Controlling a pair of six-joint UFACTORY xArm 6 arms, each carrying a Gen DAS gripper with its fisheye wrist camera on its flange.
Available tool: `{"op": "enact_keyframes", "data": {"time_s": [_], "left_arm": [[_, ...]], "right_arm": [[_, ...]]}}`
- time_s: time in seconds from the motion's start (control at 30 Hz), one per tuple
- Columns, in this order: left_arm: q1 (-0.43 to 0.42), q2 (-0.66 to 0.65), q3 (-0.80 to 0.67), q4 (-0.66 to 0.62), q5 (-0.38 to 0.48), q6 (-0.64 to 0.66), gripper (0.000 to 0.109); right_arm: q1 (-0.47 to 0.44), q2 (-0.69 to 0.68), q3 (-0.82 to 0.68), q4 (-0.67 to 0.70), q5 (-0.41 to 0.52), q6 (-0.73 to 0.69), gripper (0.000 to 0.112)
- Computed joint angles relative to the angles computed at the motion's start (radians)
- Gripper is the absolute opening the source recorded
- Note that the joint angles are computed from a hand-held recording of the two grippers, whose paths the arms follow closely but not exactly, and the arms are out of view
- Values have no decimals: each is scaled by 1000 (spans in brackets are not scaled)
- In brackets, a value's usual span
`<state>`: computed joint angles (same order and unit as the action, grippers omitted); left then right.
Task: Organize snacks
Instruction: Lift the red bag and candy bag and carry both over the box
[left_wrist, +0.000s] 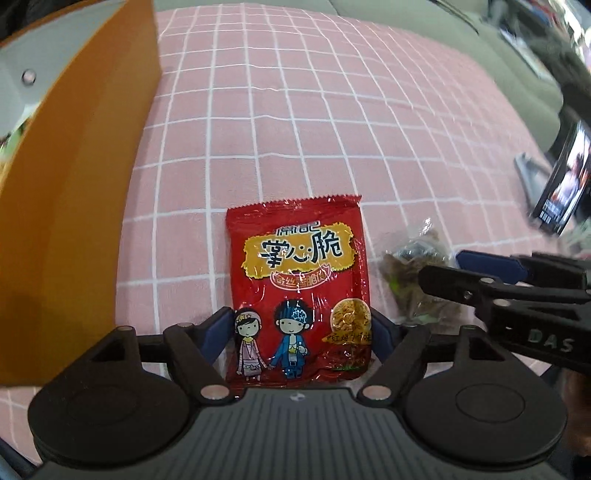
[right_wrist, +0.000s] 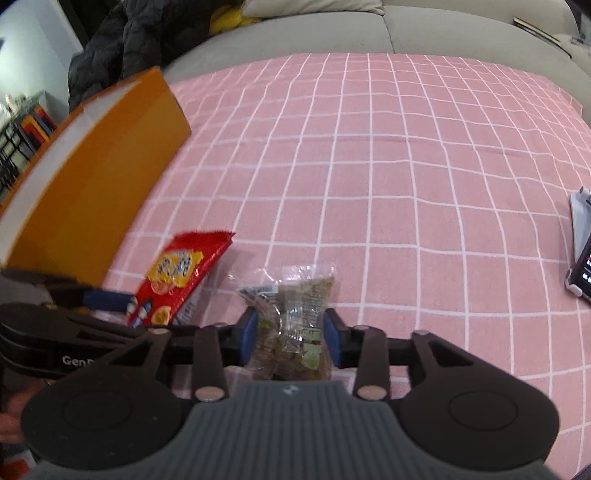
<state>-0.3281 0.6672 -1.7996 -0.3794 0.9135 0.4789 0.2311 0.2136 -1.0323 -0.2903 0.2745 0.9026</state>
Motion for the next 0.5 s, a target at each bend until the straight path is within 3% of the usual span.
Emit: {"op": "enact_keyframes", "data": {"time_s": [0.23,0.33,0.5], "left_arm": [[30,44,-88,-122,66,21,91],[15,33,-70,-69,15,-16,92],[-10,63,-109,24,16,-108,92]], "right_arm": [[-28,-55,80,219,-95,-33,50],[-33,-62,90,240,-83,-29,44],[-27,-54,89,339,-67,-118,43]]}}
